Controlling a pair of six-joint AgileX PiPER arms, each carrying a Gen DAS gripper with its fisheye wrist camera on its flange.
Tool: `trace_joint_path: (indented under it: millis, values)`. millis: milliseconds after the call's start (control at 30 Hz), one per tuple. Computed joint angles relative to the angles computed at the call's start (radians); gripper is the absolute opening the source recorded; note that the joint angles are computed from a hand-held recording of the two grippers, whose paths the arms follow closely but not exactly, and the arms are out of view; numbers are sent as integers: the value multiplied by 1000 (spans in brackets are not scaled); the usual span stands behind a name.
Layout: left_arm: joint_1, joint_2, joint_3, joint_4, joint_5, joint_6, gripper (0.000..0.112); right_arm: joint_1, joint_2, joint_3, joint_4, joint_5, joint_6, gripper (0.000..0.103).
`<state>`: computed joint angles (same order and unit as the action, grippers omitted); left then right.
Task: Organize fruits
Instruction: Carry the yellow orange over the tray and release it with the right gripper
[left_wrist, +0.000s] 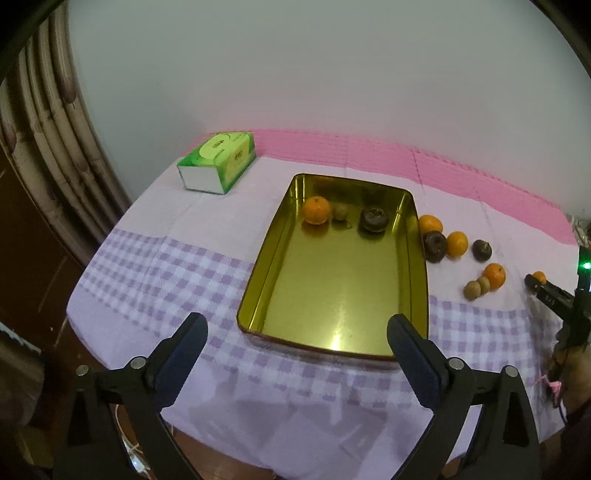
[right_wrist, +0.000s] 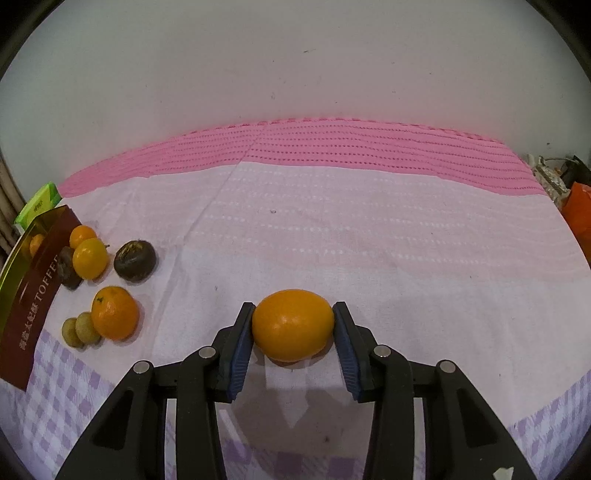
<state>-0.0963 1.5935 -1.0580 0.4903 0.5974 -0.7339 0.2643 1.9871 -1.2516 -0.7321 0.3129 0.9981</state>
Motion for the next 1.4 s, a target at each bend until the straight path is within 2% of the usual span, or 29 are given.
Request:
trace_joint_path:
  millis: [200,533,767,867,1067,1233,1400]
  values:
    - [7,-2,-4,-45,9,42,98,28,-44,64,-37,-7,72,38]
    - [-11,-1,29,77,-13,-78,98,103,-131,158,-106,-10,175,37]
    - [7,6,43,62,-40,-54,98,212,-175,161,-122,33,206,37]
    - [2,10,48,104,-40,-87,98,250,-182,122,-89,55,155,38]
    - [22,18,52,87,-55,-84,98,336,-165,-29,13,109,-8,38]
    - [68,33,32,-59,-54,49,98,410,-88,-211,144,159,-197,38]
    - [80,34,24,-44,-37,33,98,440,4,-379,330,202,-401,38]
